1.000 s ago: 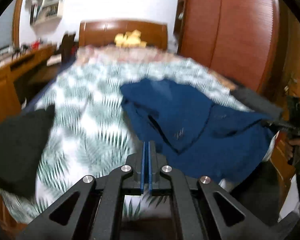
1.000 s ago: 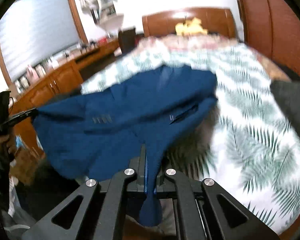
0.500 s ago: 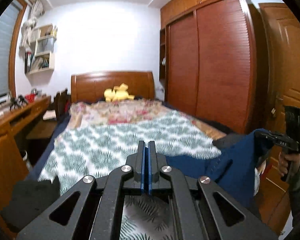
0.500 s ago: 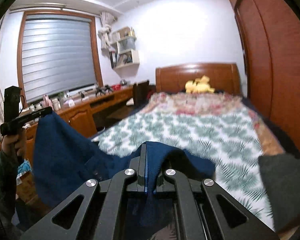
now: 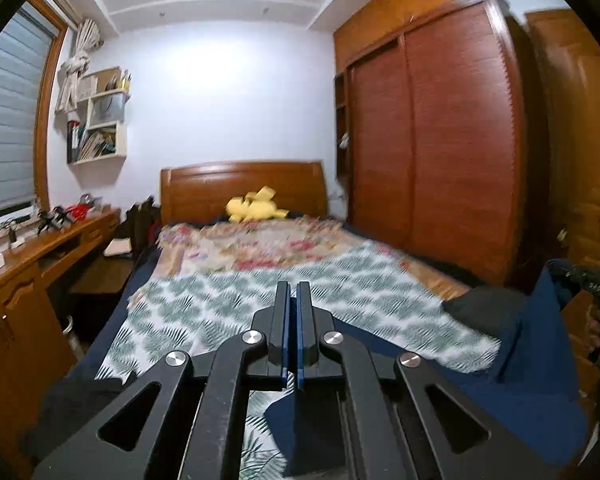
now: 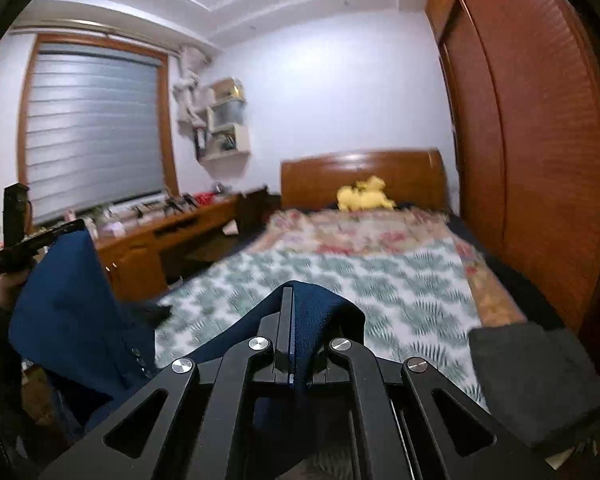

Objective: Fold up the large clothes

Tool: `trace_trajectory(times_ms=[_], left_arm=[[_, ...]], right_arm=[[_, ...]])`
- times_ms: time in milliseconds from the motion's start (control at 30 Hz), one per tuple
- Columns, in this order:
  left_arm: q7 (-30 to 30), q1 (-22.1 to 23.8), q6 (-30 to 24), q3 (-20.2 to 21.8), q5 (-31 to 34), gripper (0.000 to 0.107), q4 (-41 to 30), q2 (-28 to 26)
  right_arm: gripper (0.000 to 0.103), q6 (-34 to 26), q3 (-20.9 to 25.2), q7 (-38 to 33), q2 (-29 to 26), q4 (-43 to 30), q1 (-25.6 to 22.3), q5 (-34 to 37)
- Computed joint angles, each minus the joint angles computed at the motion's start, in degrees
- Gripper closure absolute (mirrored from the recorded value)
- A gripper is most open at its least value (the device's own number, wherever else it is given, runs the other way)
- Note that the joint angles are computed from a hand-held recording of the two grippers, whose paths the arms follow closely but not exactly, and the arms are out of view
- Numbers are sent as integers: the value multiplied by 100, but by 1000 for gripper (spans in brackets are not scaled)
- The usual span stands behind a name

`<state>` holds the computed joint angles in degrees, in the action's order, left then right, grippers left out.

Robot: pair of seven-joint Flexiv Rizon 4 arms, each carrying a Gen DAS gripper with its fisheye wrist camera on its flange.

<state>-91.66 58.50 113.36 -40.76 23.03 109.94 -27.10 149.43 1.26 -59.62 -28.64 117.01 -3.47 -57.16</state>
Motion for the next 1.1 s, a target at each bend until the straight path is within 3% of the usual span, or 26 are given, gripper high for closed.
trace_trajectory(times_ms=[200,267,367,433,467,567,600,633,700,833,867,900,1100], left_arm=[[596,-1267,-558,1149,-833,104,-762,-753],[768,-1498,-689,1330,-1091,104,-938,-919],[1130,-1097,-1080,658,-1187,104,-966,-1197],[1234,-1190,-1165,694,-1383,104,-957,-1245],[1275,-1269,-1091,770,-1446,104,-909,-1216],[1562,-1044,-1239,382,-1386,104,-709,-1248],[1701,-1130,-1159,452,-1519,102,-624,-1203],[1743,-1306,-1021,649,-1572,99,-560,-1141],[1893,-1460,-858,782,-1660,72,-491,-1138],[2024,-1411,-651,642,-1597,44,-328,-1264],[2030,-1420,-587,634,-1563,32,-289,-1314],[2030,-1419,-525,619,-1514,27,-263,-1370],[2067,-1593,-373,724,-1266,27,-381,-1822]], right_arm=[[100,-1487,-2,-567,-412,-575,697,821],[100,-1921,37,-749,-544,-815,877,1142],[100,-2631,494,-195,-695,-1296,622,586],[100,-3006,714,266,-829,-1585,362,32],[99,-3220,731,166,-832,-1612,450,175],[86,-3770,877,-11,-975,-1963,553,534],[73,-3844,1008,72,-1016,-2022,453,443],[58,-3887,1049,13,-939,-1931,453,564],[46,-3788,863,-204,-837,-1757,683,942],[45,-3687,576,-715,-787,-1558,1047,1527],[45,-3686,593,-814,-752,-1507,1067,1608],[45,-3685,642,-907,-793,-1505,1064,1655],[45,-4130,1680,-1250,-1277,-1730,378,1195]])
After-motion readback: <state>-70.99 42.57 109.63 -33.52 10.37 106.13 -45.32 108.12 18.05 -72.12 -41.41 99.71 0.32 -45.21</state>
